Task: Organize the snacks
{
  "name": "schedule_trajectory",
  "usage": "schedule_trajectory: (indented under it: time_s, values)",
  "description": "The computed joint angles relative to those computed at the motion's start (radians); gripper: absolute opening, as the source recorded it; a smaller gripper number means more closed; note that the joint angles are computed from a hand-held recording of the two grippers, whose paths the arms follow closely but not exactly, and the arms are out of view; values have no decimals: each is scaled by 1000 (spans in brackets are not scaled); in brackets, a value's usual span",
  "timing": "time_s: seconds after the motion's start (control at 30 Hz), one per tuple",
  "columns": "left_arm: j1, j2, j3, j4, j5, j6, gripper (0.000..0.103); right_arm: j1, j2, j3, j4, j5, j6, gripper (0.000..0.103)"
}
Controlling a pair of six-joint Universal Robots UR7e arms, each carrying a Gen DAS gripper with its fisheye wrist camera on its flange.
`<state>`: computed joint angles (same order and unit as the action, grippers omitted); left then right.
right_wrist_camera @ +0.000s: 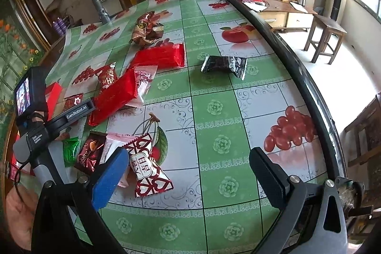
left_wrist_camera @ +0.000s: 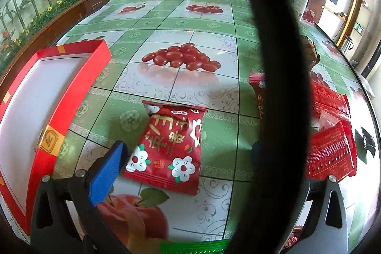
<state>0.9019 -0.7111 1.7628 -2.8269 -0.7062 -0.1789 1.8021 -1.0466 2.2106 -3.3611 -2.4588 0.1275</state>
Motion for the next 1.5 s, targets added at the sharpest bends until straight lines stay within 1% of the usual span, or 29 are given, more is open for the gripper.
schedule_trajectory:
  time_s: [0.17, 0.27, 0.4, 0.47, 0.5, 0.53, 0.57, 0.6, 0.63, 0.7, 0.73, 0.77, 0.8, 0.87, 0.9, 0.93, 0.97, 1.03, 1.07, 1.1, 1.13, 1.17, 1.23, 1.27, 1.3, 1.33, 1.37, 1.43, 1.5]
  values:
    - [0, 0, 0, -2, -2, 4, 103, -6, -3, 4, 2, 10, 13, 101]
    - [10, 6, -18, -4, -24, 45, 103, -7, -2, 2, 10, 11, 12, 101]
    - [16, 20, -45, 5, -18, 40, 103, -13, 2, -6, 31, 9, 19, 101]
    - [14, 7, -52, 76, -26, 4, 103, -13, 5, -12, 42, -2, 21, 101]
    - [16, -1, -59, 118, -43, 5, 103, -12, 6, -12, 45, -5, 24, 101]
    - [17, -3, -66, 138, -49, 2, 103, -12, 6, -13, 45, -5, 24, 101]
    - [15, 1, -62, 120, -44, 6, 103, -12, 6, -13, 45, -2, 26, 101]
    - [15, 1, -57, 108, -44, 14, 103, -13, 5, -13, 48, -2, 29, 101]
    - [15, -6, -58, 136, -58, 31, 103, -12, 6, -14, 52, -6, 34, 101]
    - [29, -30, -84, 250, -143, 123, 103, -7, 8, -15, 62, -14, 39, 101]
    - [34, -38, -82, 252, -160, 126, 103, -4, 8, -15, 65, -18, 38, 101]
    - [33, -38, -76, 244, -144, 122, 103, 3, 8, -15, 68, -27, 35, 101]
    - [34, -43, -80, 270, -146, 114, 103, 8, 8, -14, 69, -35, 33, 101]
    - [35, -53, -92, 318, -172, 123, 102, 22, 8, -16, 68, -54, 21, 101]
    - [33, -65, -76, 289, -183, 135, 100, 26, 8, -17, 67, -59, 15, 101]
    - [23, -93, -33, 218, -186, 146, 91, 33, 9, -16, 54, -66, 2, 101]
    - [12, -121, 7, 152, -189, 155, 89, 43, 9, -11, 25, -70, -22, 101]
    - [-21, -211, 117, -25, -223, 196, 91, 56, 12, -2, -31, -75, -67, 101]
    - [-36, -248, 159, -94, -232, 219, 99, 63, 16, 4, -75, -75, -100, 101]
    - [-49, -288, 202, -163, -256, 249, 103, 67, 18, 8, -105, -70, -125, 101]
    - [-54, -331, 242, -228, -309, 276, 103, 69, 19, 13, -139, -58, -155, 101]
    - [-51, -362, 272, -270, -356, 286, 103, 68, 19, 19, -165, -44, -177, 101]
    - [-35, -388, 292, -294, -416, 295, 103, 62, 21, 17, -165, -33, -181, 101]
    - [-34, -391, 298, -305, -415, 303, 103, 59, 24, 15, -161, -30, -179, 101]
    - [-41, -392, 306, -321, -372, 316, 103, 56, 26, 14, -156, -28, -175, 101]
    - [-57, -386, 318, -348, -307, 331, 103, 56, 27, 13, -149, -27, -169, 101]
    - [-64, -385, 323, -363, -285, 349, 103, 59, 31, 11, -152, -25, -173, 101]
    - [-71, -374, 334, -386, -265, 375, 103, 66, 45, 7, -173, -20, -203, 101]
    - [-57, -375, 322, -311, -274, 359, 103, 70, 54, 4, -158, -26, -212, 101]
